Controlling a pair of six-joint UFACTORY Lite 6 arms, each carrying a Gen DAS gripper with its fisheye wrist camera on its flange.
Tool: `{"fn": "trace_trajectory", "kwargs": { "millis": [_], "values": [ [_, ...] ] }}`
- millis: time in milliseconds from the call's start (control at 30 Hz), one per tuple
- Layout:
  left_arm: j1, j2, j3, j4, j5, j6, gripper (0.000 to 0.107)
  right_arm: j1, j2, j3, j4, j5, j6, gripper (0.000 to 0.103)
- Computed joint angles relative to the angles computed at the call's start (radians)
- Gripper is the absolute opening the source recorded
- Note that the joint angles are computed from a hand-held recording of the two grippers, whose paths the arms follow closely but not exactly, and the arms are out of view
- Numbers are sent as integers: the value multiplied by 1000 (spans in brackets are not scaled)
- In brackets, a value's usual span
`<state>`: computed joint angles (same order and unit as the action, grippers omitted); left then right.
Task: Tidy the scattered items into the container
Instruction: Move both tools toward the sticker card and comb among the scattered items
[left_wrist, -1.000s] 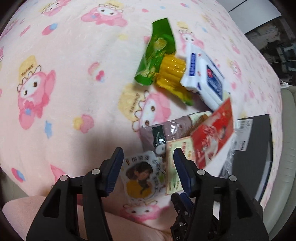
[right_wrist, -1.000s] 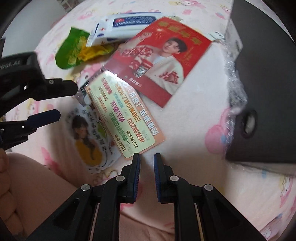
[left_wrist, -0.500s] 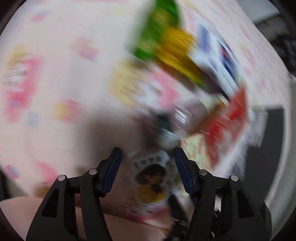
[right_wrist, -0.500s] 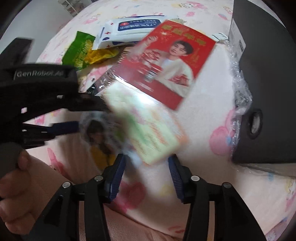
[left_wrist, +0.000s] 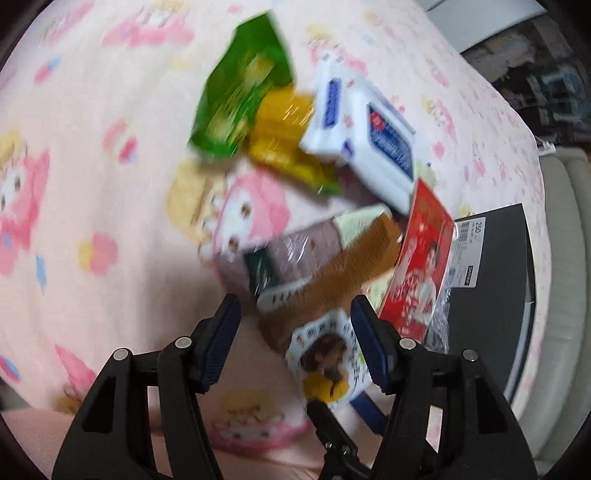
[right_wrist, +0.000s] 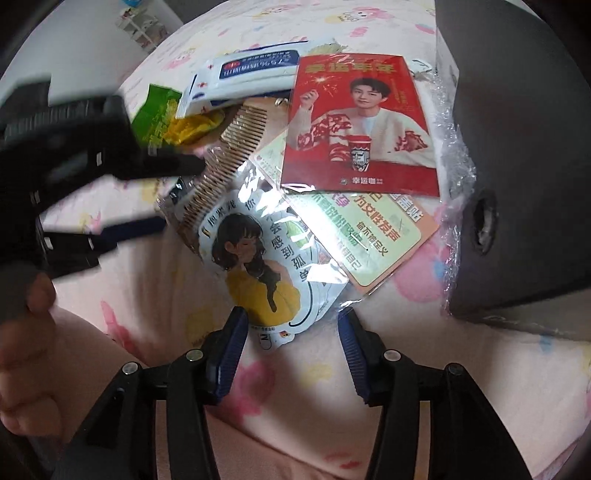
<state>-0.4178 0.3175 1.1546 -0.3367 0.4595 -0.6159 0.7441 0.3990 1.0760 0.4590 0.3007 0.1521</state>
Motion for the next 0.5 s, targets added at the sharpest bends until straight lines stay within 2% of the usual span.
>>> {"fn": "trace_trajectory", "kwargs": {
  "millis": [33,67,133,233,367,433,500],
  "values": [
    [0,15,14,-17,9,32,50,8,-17,-19,-8,-12,12,47],
    [-1,26,20,-42,22,65,38,11,-37,-35,-14,-14,20,47],
    [-5,24,14,-50,39,87,28,16,-83,-75,-24,-23,36,47],
    [-26,38,33,-62,74,109,28,10,-164,-174,52,-61,-27,47],
    [-76,88,91,-207,162,273,27,2,-239,-278,112,-81,-64,47],
    [-121,72,100,-127,173,209,27,4,-298,-337,61,-86,8,47],
    [-163,35,94,35,147,62,27,2,-338,-385,86,-95,-12,47]
  ]
}}
